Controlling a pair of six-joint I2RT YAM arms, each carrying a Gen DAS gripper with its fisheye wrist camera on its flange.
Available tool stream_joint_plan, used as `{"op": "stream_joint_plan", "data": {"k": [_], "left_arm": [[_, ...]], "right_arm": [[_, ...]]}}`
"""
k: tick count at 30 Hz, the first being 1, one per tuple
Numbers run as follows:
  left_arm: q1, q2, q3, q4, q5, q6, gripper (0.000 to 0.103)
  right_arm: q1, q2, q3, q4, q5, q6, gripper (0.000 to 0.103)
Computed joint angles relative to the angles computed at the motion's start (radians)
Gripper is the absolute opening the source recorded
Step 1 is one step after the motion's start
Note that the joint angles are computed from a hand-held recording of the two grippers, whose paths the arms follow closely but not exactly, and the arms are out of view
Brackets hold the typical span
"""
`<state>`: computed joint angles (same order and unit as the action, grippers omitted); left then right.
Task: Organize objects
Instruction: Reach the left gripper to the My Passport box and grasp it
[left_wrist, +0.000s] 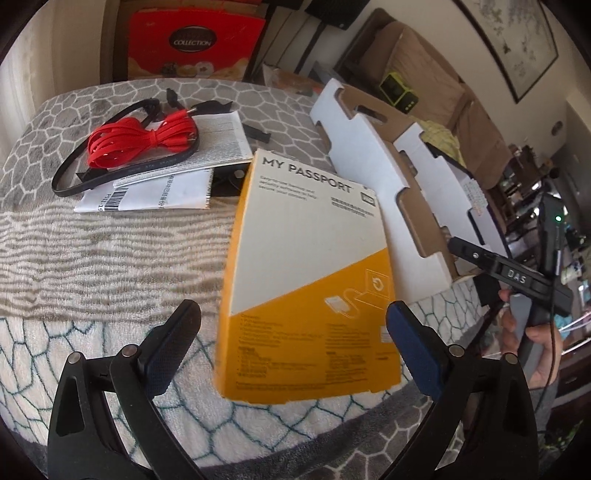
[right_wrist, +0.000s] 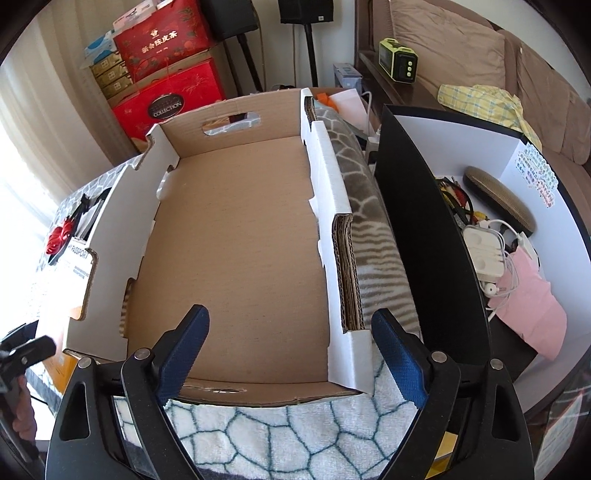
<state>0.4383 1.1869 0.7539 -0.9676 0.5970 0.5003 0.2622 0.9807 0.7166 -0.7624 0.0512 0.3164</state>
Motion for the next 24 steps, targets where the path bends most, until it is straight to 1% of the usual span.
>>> {"op": "stream_joint_plan", "data": {"k": [2, 4, 7, 11, 15, 20, 24], "left_arm": [[-0.007, 0.032, 0.003, 0.025, -0.004, -0.025, 0.1], [-0.022, 0.059, 0.012, 0.027, 0.005, -0.033, 0.1], [-0.046, 0.069, 0.019, -0.001, 0.02, -0.024, 0.1], [-0.072, 0.026, -0.004, -0.011, 0.009, -0.044, 0.1], [-0.053, 0.038, 0.016, -0.081, 0.069, -0.017, 0.1], [-0.078, -0.031, 0.044, -0.092, 0.06, -0.084, 0.1], [-0.05, -0.066, 0.083, -0.13, 0.095, -0.086, 0.101]], "right_arm": [[-0.001, 0.003, 0.0, 0.003, -0.004, -0.001, 0.091], [-0.004, 0.007, -0.001, 0.008, -0.012, 0.0, 0.091], [-0.005, 0.01, -0.003, 0.012, -0.025, 0.001, 0.089], [0.005, 0.011, -0.005, 0.016, -0.028, 0.008, 0.085], [0.031, 0.021, 0.001, 0.016, 0.006, 0.02, 0.084], [0.031, 0.019, -0.004, 0.021, 0.015, 0.025, 0.083], [0.043, 0.021, -0.005, 0.023, 0.031, 0.037, 0.083]]}}
